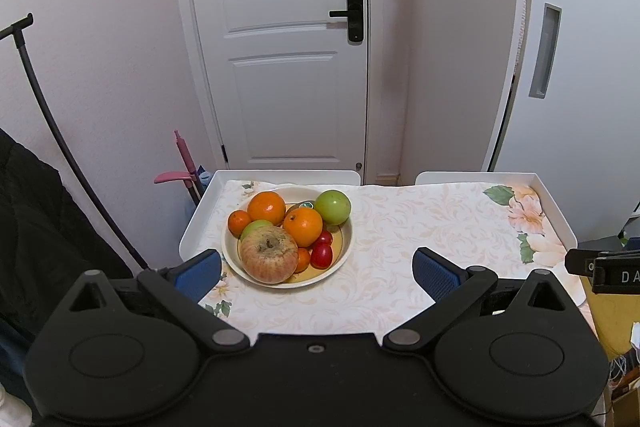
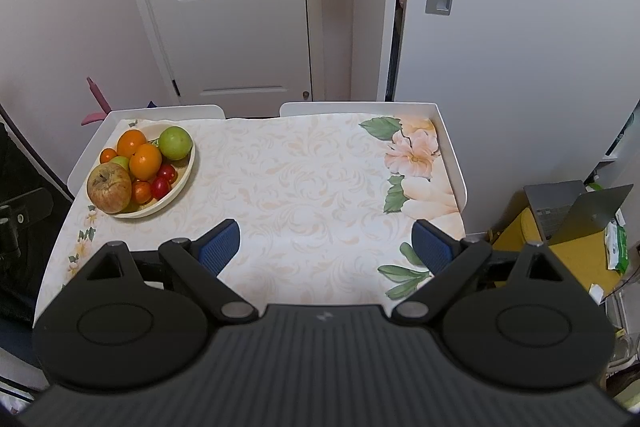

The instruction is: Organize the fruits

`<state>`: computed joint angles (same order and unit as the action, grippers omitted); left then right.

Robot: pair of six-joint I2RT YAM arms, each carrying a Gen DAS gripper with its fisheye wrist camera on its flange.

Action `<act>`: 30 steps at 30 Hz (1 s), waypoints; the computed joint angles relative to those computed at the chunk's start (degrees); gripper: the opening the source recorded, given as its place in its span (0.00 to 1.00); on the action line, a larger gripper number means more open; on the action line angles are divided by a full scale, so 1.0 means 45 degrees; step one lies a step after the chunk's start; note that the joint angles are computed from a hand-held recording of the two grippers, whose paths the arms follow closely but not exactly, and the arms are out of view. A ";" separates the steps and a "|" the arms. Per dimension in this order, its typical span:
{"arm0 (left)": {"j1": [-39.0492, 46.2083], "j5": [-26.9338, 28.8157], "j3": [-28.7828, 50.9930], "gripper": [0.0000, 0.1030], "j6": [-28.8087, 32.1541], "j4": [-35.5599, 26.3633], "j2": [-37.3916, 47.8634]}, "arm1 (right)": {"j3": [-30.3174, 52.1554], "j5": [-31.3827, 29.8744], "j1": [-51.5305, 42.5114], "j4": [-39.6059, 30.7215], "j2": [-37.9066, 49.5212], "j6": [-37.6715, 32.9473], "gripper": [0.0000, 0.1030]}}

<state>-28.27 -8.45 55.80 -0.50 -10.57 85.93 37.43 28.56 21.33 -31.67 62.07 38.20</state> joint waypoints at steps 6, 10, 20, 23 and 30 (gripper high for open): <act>0.0065 0.0072 0.0046 1.00 0.0038 -0.0025 0.0057 | 0.0031 0.0029 0.0026 -0.0041 0.0023 0.0025 1.00; 0.0120 0.0113 0.0077 1.00 0.0094 -0.0055 0.0083 | 0.0065 0.0076 0.0042 -0.0043 0.0079 0.0046 1.00; 0.0203 0.0098 0.0196 1.00 0.0018 -0.0029 0.0292 | 0.0116 0.0145 0.0130 -0.0032 0.0220 0.0181 1.00; 0.0196 -0.0079 0.0232 1.00 -0.0027 -0.0044 0.0335 | 0.0149 0.0152 0.0138 -0.0019 0.0269 0.0192 1.00; 0.0243 -0.0208 0.0321 1.00 0.0017 -0.0028 0.0412 | 0.0258 0.0256 0.0251 0.0009 0.0496 0.0417 1.00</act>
<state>-27.17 -9.38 57.25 -0.42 -10.70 87.79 38.59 29.71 22.46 -31.63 64.30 40.08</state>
